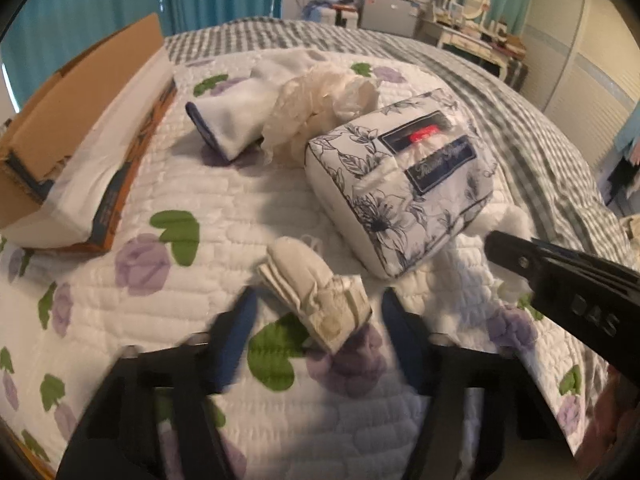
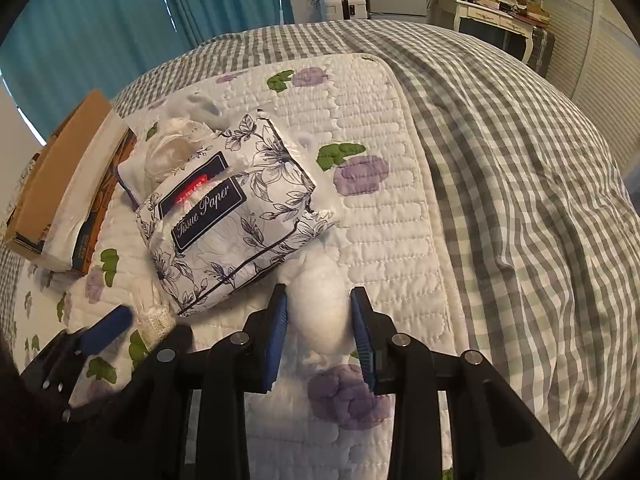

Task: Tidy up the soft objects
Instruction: 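Grasp the white fluffy item with the right gripper while the left grasps the folded white cloth, then carry both items over the cardboard box and open both grippers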

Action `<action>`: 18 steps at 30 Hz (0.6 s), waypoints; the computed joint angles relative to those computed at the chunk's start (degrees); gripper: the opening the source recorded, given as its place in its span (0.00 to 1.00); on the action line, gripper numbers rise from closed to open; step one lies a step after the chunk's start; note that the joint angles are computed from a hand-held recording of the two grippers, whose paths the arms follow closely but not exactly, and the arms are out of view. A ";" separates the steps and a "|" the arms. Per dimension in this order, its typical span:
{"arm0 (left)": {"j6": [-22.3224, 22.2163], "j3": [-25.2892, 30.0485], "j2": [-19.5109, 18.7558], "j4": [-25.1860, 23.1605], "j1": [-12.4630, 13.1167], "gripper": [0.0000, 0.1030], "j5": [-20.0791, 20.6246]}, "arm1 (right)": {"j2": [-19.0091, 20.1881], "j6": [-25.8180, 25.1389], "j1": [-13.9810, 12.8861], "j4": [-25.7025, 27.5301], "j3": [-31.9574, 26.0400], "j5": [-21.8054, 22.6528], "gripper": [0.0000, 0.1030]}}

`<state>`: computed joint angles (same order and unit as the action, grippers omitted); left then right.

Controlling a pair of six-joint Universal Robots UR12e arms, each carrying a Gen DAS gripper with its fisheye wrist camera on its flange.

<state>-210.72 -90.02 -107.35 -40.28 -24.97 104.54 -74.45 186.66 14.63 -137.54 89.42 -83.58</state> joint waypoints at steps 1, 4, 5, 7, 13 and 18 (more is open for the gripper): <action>0.02 -0.15 0.00 0.37 0.32 0.50 -1.04 | 0.01 0.25 -0.05 -0.01 0.00 -0.01 0.30; 0.36 -1.39 0.55 2.38 1.15 0.40 -4.13 | -0.13 0.66 -0.20 -0.26 0.20 0.04 0.30; 0.59 -1.60 0.76 2.49 1.25 0.37 -4.49 | -0.10 0.68 -0.22 -0.36 0.15 0.08 0.30; 1.57 -2.09 1.26 2.85 1.16 0.34 -4.10 | -0.16 0.57 -0.16 -0.67 0.20 -0.05 0.30; 2.94 -4.19 3.43 5.43 1.52 0.32 -4.24 | -0.81 -0.16 0.30 -1.45 0.45 -0.45 0.30; 3.50 -5.59 6.14 7.97 2.23 0.32 -4.20 | -2.65 -1.06 0.80 -2.56 1.21 0.58 0.30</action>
<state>-207.22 -95.61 -101.21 -32.31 -22.74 100.35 -77.10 185.60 15.43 -140.10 90.63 -83.00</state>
